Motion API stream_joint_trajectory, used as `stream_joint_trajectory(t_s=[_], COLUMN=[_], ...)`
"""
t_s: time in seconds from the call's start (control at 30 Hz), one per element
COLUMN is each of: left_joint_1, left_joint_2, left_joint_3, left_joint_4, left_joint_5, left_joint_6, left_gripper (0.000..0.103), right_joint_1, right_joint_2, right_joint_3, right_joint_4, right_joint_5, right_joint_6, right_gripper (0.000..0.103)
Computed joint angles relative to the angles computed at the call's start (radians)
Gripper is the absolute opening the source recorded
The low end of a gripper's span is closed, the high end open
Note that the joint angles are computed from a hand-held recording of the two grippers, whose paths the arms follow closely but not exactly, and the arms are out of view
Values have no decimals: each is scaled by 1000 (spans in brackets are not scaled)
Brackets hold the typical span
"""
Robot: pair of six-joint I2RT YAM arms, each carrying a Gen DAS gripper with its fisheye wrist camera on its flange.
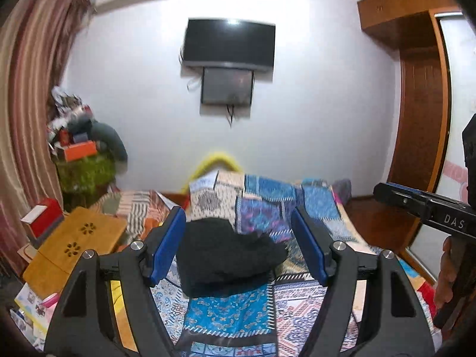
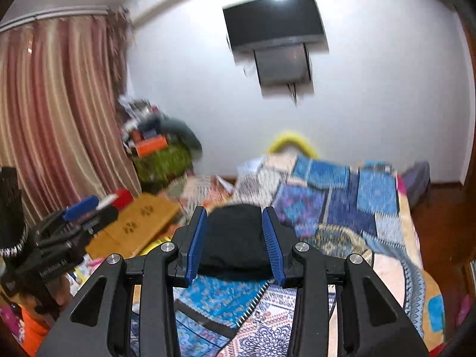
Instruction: Fold large clothes
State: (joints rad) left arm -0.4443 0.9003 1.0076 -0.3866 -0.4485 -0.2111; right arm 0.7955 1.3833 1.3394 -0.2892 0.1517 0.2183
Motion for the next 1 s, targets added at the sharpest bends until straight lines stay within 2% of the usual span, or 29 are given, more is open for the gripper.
stream_joint_trajectory(t_s=[0.07,0.1,0.17,0.2,0.23,0.3,0.33,0.37,0.4,0.47,0.77,1.0], left_joint_1=[-84,-145,-241,-289,-309,-332,-358,-391,-431,-479,-599,-606], left_joint_2=[-53,-77,-111,-132,-147,-157,-157,-154,-147,-133,-114,-112], left_joint_3=[-27,-39,-61,-76,-87,-99,-101,-102,-105,-102,-99,-95], left_joint_4=[-6,-14,-15,-17,-18,-20,-30,-41,-47,-66,-112,-129], left_joint_5=[-78,-158,-290,-345,-350,-349,-385,-437,-501,-580,-702,-703], left_joint_6=[-26,-41,-63,-82,-92,-113,-126,-138,-145,-157,-215,-245], left_gripper=[72,72,72,73,73,83,86,90,91,93,100,101], right_joint_1=[41,52,87,108,122,149,164,172,180,181,184,193], right_joint_2=[-71,-85,-124,-145,-157,-178,-189,-193,-198,-200,-222,-234], right_joint_3=[-69,-89,-146,-181,-205,-234,-246,-253,-257,-252,-249,-256], right_joint_4=[40,54,94,125,154,176,184,191,194,189,158,144], right_joint_5=[47,63,124,162,190,248,284,302,319,327,336,336], right_joint_6=[-2,-4,-11,-13,-19,-22,-24,-24,-24,-16,-8,-5], right_gripper=[37,40,57,60,64,77,86,90,91,100,103,103])
